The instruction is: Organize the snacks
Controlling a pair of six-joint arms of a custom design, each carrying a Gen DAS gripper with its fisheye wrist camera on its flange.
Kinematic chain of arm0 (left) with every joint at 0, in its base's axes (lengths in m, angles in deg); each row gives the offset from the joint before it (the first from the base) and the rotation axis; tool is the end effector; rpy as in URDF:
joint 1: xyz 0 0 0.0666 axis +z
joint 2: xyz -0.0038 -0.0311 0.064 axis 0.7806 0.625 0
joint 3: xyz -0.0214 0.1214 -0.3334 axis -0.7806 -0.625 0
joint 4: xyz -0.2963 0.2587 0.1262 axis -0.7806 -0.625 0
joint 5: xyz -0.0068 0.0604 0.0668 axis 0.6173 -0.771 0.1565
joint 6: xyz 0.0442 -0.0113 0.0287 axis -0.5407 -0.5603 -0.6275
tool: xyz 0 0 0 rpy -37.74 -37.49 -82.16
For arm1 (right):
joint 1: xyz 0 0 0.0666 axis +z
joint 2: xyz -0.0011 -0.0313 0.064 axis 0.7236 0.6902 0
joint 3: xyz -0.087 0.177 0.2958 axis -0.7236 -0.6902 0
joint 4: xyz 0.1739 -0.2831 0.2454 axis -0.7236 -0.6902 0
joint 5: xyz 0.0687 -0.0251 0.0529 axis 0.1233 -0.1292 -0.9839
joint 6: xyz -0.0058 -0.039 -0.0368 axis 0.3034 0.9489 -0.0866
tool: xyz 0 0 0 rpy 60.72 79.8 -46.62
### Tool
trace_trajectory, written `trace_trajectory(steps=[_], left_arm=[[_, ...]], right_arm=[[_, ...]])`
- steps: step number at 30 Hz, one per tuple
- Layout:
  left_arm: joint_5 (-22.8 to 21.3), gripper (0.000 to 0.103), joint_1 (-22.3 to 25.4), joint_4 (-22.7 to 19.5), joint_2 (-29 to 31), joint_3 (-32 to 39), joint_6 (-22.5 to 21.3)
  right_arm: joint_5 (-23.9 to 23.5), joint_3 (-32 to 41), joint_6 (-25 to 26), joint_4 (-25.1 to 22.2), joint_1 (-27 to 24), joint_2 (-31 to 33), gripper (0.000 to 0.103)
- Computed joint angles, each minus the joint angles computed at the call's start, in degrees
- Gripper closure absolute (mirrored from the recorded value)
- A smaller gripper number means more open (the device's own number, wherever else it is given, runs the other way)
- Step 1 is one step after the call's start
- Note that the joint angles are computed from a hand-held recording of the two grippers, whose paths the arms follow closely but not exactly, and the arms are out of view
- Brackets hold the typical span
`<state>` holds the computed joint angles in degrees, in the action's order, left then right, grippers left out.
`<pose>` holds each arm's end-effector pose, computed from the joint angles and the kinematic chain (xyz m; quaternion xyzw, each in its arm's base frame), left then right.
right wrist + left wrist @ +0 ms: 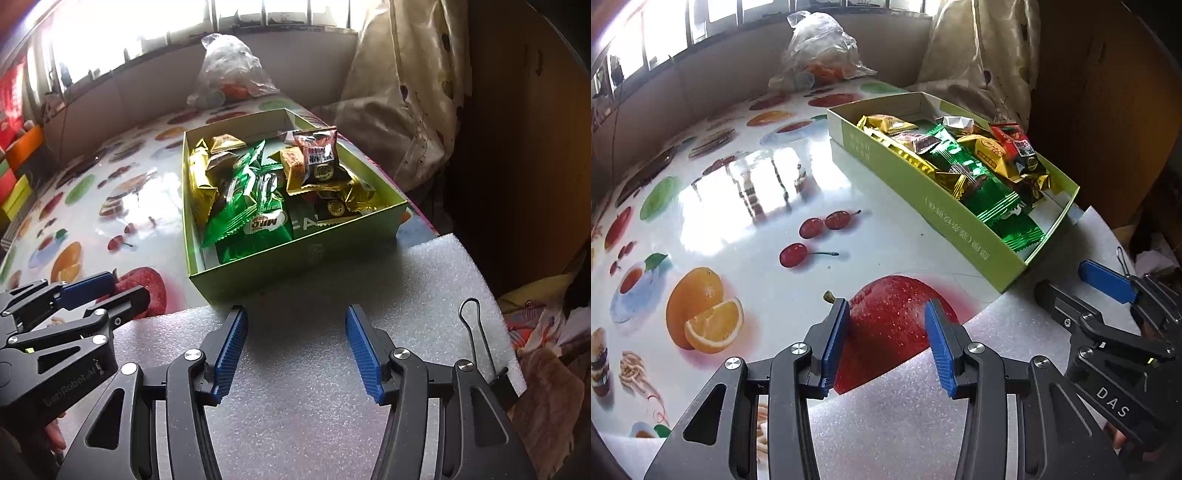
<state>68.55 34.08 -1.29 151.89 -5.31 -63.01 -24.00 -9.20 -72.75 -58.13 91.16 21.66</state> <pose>0.3983 -0.1356 0.4163 0.3679 0.8800 -0.1371 0.2674 0.2856 0.2530 0.4185 0.2574 0.9085 -0.0840 0.3183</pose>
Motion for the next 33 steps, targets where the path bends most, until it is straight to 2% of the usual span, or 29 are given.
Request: trace_trajectory(steps=[6, 33], left_arm=[[-0.7, 0.059, -0.3, 1.4, -0.6, -0.9, 0.3], [-0.6, 0.059, 0.0, 1.4, -0.7, -0.9, 0.6]], right_arm=[[0.3, 0.6, -0.6, -1.0, 0.0, 1.0, 0.045], [0.4, 0.3, -1.7, -0.9, -0.1, 0.6, 0.045]])
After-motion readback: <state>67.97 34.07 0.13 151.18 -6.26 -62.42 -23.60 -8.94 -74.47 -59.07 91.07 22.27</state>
